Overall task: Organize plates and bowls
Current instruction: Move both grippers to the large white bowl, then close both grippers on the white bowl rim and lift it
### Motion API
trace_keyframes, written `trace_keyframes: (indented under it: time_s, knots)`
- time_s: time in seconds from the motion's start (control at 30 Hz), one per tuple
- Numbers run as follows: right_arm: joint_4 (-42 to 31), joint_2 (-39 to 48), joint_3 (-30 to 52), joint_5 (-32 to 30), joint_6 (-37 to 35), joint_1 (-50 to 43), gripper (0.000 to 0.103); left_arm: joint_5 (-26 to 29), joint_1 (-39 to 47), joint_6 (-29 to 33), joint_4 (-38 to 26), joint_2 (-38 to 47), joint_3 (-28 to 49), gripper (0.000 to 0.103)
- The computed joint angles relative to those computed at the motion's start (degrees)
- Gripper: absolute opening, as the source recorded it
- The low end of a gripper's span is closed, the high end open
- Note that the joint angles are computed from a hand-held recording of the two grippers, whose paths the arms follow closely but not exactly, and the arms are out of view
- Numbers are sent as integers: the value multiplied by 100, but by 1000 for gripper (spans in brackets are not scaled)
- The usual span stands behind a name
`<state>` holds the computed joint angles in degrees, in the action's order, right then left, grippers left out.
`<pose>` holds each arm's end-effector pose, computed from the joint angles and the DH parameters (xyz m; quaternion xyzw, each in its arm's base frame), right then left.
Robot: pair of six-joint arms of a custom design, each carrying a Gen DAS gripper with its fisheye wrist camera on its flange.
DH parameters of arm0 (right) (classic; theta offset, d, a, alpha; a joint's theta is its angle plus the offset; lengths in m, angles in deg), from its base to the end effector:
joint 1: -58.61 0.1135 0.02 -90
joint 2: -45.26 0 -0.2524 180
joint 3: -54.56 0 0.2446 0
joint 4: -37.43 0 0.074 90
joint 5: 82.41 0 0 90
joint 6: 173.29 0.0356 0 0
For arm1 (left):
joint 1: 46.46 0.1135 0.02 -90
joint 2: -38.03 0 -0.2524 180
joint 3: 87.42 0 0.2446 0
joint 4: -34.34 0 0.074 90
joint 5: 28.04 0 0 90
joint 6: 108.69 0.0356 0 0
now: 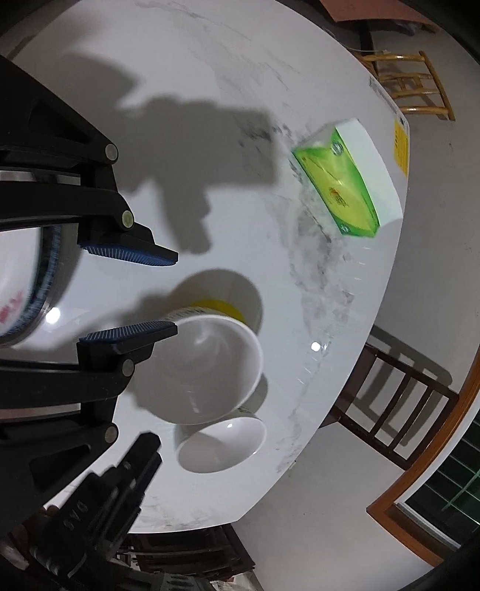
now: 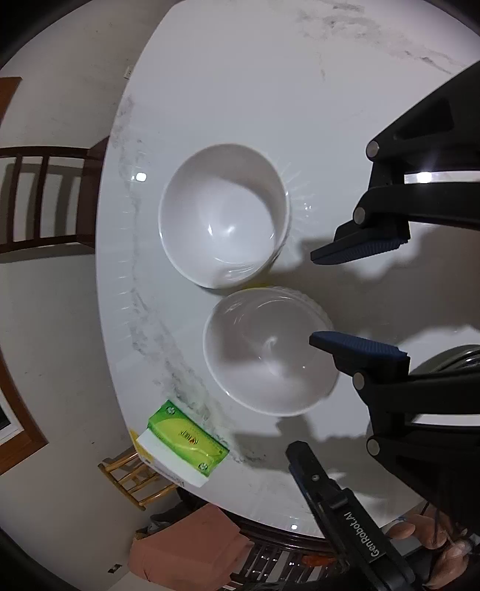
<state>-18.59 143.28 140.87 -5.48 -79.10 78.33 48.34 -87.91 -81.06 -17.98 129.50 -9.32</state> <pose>0.3135 0.1209 0.2132 -0.1535 0.9629 0.1490 0.1646 0.2373 -0.1984 0.2103 -0.2008 0.9500 -0.0930 0.2202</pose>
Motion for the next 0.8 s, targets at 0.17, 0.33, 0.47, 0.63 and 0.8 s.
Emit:
trace_keyframes:
  time_s: [0.17,0.33,0.47,0.63,0.8]
  knots:
    - [153,450,165,6,53,25,38,206,208,277,191,581,279,27]
    - [250,830,350,-74,111,57,27,354,294,420,402,1025,399,23]
    - [312,990,417,-246,107,52,20,481,350,493,677,1159,348,16]
    - [327,1002,422,-250,100,63,18,468,324,547,734,1233,409,11]
    - [145,892,325,-316,56,0,17,540,221,448,581,1155,399,11]
